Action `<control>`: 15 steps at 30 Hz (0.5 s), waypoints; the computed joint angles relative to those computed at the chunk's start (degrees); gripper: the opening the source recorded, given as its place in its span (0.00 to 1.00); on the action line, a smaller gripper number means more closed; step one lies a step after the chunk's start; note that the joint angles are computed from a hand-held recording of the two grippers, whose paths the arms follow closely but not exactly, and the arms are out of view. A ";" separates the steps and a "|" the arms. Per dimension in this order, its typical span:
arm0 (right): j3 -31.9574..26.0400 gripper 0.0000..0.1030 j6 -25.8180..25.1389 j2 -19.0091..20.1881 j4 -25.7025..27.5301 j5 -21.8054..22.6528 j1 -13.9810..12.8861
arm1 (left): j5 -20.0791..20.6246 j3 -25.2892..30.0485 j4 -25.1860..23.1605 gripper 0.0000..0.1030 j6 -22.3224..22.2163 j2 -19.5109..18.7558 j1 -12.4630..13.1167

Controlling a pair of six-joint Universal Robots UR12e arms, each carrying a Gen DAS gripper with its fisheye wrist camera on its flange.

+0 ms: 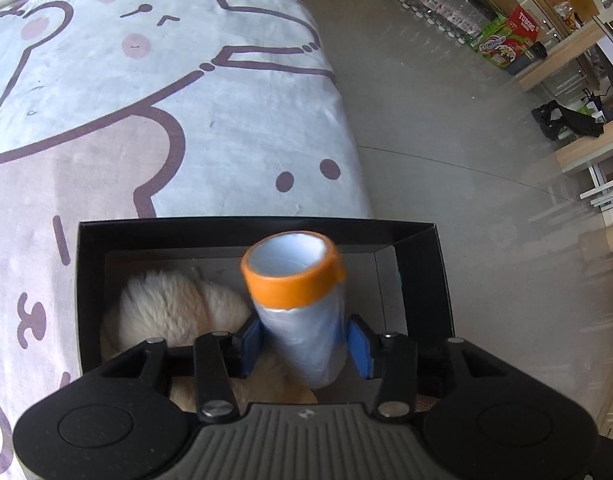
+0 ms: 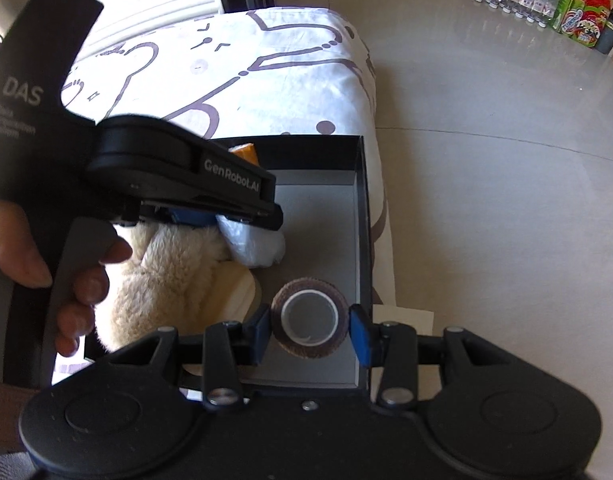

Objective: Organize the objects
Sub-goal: 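Lower the plastic roll into the box and open the left tool while the right tool lowers the tape roll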

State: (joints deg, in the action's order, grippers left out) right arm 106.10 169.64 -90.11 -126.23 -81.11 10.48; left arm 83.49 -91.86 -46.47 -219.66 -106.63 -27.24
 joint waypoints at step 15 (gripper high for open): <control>0.00 0.41 8.53 1.88 -10.77 -2.09 1.26 | 3.90 -1.90 1.36 0.68 1.13 3.13 1.46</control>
State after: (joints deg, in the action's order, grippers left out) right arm 106.10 178.16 -88.23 -137.00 -83.20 11.74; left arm 87.39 -93.76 -45.10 -218.53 -103.50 -25.77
